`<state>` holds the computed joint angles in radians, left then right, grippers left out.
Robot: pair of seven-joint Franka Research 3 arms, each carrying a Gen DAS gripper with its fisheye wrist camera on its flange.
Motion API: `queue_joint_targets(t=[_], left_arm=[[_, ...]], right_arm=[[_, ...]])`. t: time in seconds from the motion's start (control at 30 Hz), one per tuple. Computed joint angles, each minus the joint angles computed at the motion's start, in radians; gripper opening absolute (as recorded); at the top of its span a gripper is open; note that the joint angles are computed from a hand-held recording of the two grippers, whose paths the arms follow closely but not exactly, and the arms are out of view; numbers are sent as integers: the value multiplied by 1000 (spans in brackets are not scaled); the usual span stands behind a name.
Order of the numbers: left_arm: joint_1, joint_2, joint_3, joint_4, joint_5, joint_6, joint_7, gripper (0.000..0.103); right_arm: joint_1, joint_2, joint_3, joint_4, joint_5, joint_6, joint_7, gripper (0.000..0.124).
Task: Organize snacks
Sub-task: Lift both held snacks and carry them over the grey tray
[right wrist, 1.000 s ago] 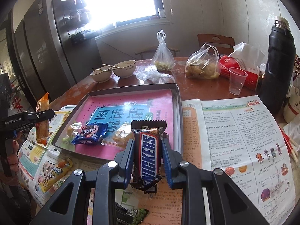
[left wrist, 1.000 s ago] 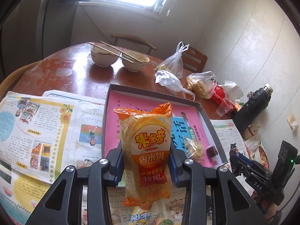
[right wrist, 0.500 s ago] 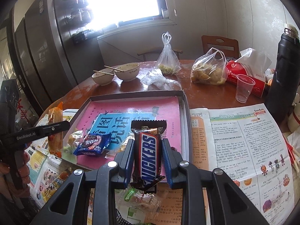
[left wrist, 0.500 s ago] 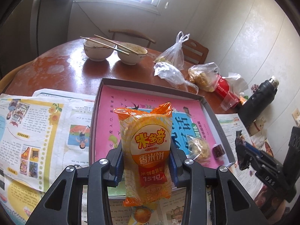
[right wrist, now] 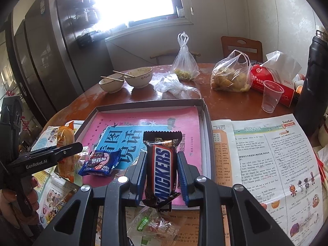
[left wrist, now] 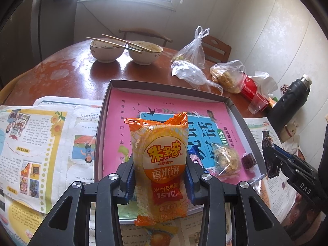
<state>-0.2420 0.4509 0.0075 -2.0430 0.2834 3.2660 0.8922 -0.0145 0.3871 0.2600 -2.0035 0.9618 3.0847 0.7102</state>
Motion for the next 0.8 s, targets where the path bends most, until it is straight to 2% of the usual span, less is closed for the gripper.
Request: queue_joint_targets(t=[0.23,0.47,0.6,0.8], left_arm=[[1,9,2,10,-2,-4,0,40],[38,17,-38,19,3,-15,7,40],[34,20,-34,22,5,-14,5,40],[5,22,-3,24,7,-13,-1,40]], right_arm=[[2,17,-7,23,13,-29,5,29],[37,40,-52,36,-67,-58,83,28],[47,49,-64,36,-116,-76,121,28],[29,54,-45,30,-131,-83,124,28]])
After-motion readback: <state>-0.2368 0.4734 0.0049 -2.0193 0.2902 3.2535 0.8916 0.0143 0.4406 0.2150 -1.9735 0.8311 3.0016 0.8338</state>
